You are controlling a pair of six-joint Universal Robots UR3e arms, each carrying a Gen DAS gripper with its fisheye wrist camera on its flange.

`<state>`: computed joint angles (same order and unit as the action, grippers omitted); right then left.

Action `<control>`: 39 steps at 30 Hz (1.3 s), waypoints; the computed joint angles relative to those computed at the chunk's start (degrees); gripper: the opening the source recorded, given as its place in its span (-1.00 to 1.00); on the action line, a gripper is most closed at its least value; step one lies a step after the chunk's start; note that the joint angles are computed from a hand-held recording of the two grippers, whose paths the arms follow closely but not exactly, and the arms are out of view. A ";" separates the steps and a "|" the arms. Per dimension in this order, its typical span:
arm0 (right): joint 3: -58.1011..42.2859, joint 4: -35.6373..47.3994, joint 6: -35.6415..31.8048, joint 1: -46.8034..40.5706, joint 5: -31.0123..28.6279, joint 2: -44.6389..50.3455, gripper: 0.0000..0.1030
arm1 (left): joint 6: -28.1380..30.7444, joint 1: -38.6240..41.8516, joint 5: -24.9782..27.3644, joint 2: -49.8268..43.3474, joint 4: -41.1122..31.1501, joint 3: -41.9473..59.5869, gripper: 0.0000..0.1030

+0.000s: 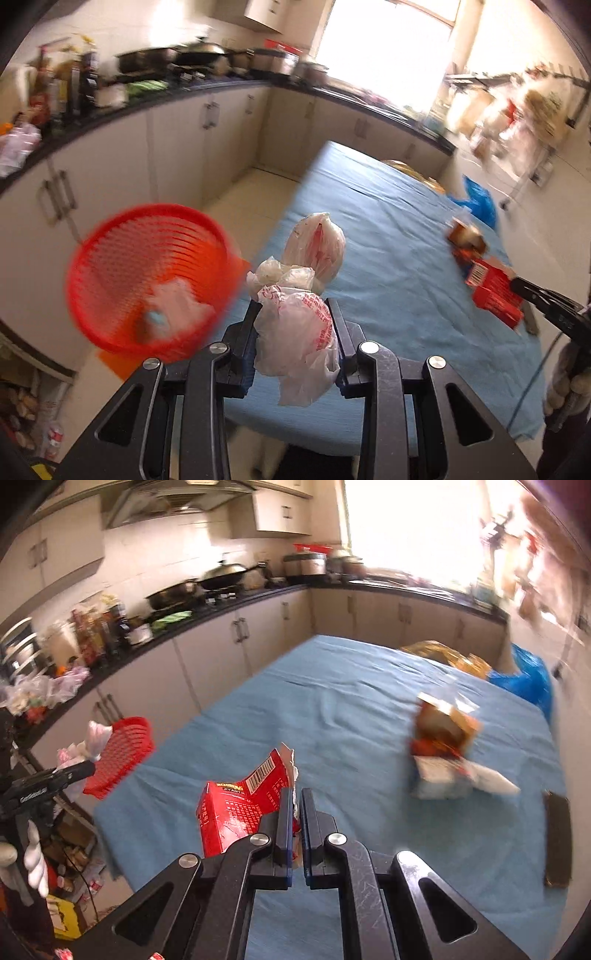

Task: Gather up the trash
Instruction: 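Carry bags and red wrapper over the red basket and open both tools, then move both open tools back to the trash on the table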

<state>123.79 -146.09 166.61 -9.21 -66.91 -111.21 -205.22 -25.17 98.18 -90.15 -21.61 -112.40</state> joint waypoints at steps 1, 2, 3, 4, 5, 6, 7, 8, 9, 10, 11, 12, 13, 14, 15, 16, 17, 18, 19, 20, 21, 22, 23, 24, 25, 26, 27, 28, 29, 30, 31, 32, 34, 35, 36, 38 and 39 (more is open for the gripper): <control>-2.51 -2.29 2.30 3.97 -1.60 4.19 -0.91 | 0.57 1.80 0.53 1.53 -0.83 -1.03 -0.39; -4.84 -3.73 3.96 7.05 -2.64 7.67 -0.91 | 1.01 3.29 0.70 2.56 -1.29 -1.79 -0.39; -7.90 -5.04 5.73 10.53 -3.73 11.85 -0.91 | 1.84 5.64 0.58 3.80 -1.46 -2.92 -0.39; -10.99 -5.96 7.29 13.64 -4.65 15.79 -0.91 | 2.76 8.28 0.15 4.78 -1.20 -4.11 -0.39; -15.16 -6.53 8.95 16.97 -5.42 20.51 -0.91 | 3.52 10.33 -0.58 5.25 -1.00 -4.75 -0.39; -18.18 -6.98 10.04 19.22 -5.97 23.93 -0.91 | 4.18 12.60 -1.68 5.73 -0.58 -5.75 -0.39; -21.38 -7.01 11.02 21.29 -6.24 27.18 -0.91 | 4.71 15.01 -3.16 5.84 -0.52 -6.29 -0.39; -24.98 -6.77 12.05 23.35 -6.31 30.57 -0.91 | 5.15 17.61 -5.07 6.05 -0.49 -7.07 -0.39; -29.05 -6.20 13.04 25.42 -6.35 34.08 -0.91 | 5.43 19.38 -6.41 6.00 -0.44 -7.47 -0.39; -33.62 -5.48 13.99 27.58 -6.68 37.81 -0.91 | 5.64 20.78 -7.26 5.80 -0.33 -7.73 -0.39; -36.94 -4.92 14.49 29.03 -6.77 40.54 -0.91 | 5.43 21.25 -7.01 4.86 0.18 -7.58 -0.39; -39.92 -4.34 15.01 30.24 -6.76 42.95 -0.91 | 5.49 21.81 -6.77 4.48 0.51 -7.68 -0.39; -43.64 -3.39 15.70 31.43 -6.64 45.85 -0.91 | 5.42 22.14 -6.61 4.29 0.65 -7.78 -0.39; -46.66 -2.49 16.22 32.20 -6.37 48.19 -0.91 | 5.58 23.03 -7.12 4.27 0.91 -8.14 -0.38; -51.11 -0.95 16.86 33.01 -5.81 51.50 -0.91 | 5.82 24.01 -7.93 4.42 1.11 -8.58 -0.38; -54.34 0.12 17.38 33.58 -5.37 54.00 -0.90 | 6.06 24.95 -8.71 4.62 1.61 -9.17 -0.31; -58.54 1.60 17.84 34.20 -4.50 57.32 -0.89 | 6.28 25.63 -9.28 5.06 1.75 -9.63 -0.27; -60.96 2.44 18.12 34.54 -3.76 59.36 -0.88 | 6.47 26.32 -9.82 5.36 1.86 -9.96 -0.13; -63.76 3.48 18.56 34.72 -2.74 61.70 -0.88 | 6.59 27.03 -10.43 5.78 2.09 -10.45 0.05; -66.92 4.70 19.62 34.89 -1.78 64.51 -0.79 | 6.62 27.86 -11.24 6.58 2.46 -11.22 0.13; -67.68 5.43 20.04 34.67 -1.27 65.35 -0.74 | 6.59 28.53 -11.79 7.46 2.86 -11.99 0.21; -68.32 5.47 20.77 34.74 -1.06 66.31 -0.66 | 6.54 28.92 -11.93 8.28 3.12 -12.60 0.22; -68.07 5.03 21.18 34.71 -0.95 66.64 -0.64 | 6.39 28.92 -11.38 9.05 3.27 -13.04 0.22; -67.23 4.28 21.25 34.72 -1.11 66.48 -0.64 | 6.03 28.51 -10.48 9.69 3.42 -13.37 0.22; -65.71 3.41 21.12 34.72 -1.63 65.79 -0.58 | 5.80 28.22 -9.74 10.31 3.49 -13.65 0.23; -63.68 2.19 20.95 34.77 -2.55 64.77 -0.48 | 5.76 28.04 -8.87 11.13 3.73 -14.19 0.24; -61.53 1.14 20.68 34.61 -3.24 63.46 -0.43 | 5.71 27.76 -8.01 11.66 3.99 -14.55 0.25; -59.54 0.16 20.39 34.46 -3.97 62.20 -0.36 | 5.45 27.02 -6.51 12.10 4.39 -14.90 0.27; -57.23 -0.96 19.99 34.31 -4.80 60.76 -0.30 | 5.12 26.20 -5.14 12.34 4.74 -15.13 0.29; -54.83 -2.05 19.50 34.12 -5.91 59.18 -0.26 | 4.74 25.24 -3.69 12.41 5.12 -15.27 0.30; -52.28 -3.24 19.08 33.81 -6.67 57.60 -0.17 | 4.28 23.85 -1.76 12.12 5.62 -15.29 0.31; -49.08 -4.89 18.77 33.59 -8.01 55.69 -0.06 | 3.99 22.84 -0.58 11.83 5.68 -15.08 0.31; -43.90 -7.18 18.22 32.72 -9.19 52.51 0.06 | 3.45 20.45 1.86 10.58 5.86 -14.36 0.32; -40.98 -8.35 18.03 32.25 -9.87 50.75 0.09 | 3.02 18.73 3.53 9.53 5.81 -13.65 0.32; -38.97 -9.04 17.80 31.75 -10.12 49.49 0.10 | 2.70 17.22 5.03 8.48 5.72 -12.94 0.32; -34.22 -10.86 17.40 30.75 -11.31 46.54 0.13 | 2.01 14.79 7.37 6.85 5.63 -11.92 0.32; -32.59 -11.46 17.35 30.40 -11.88 45.41 0.14 | 1.50 13.57 8.37 6.23 5.52 -11.47 0.32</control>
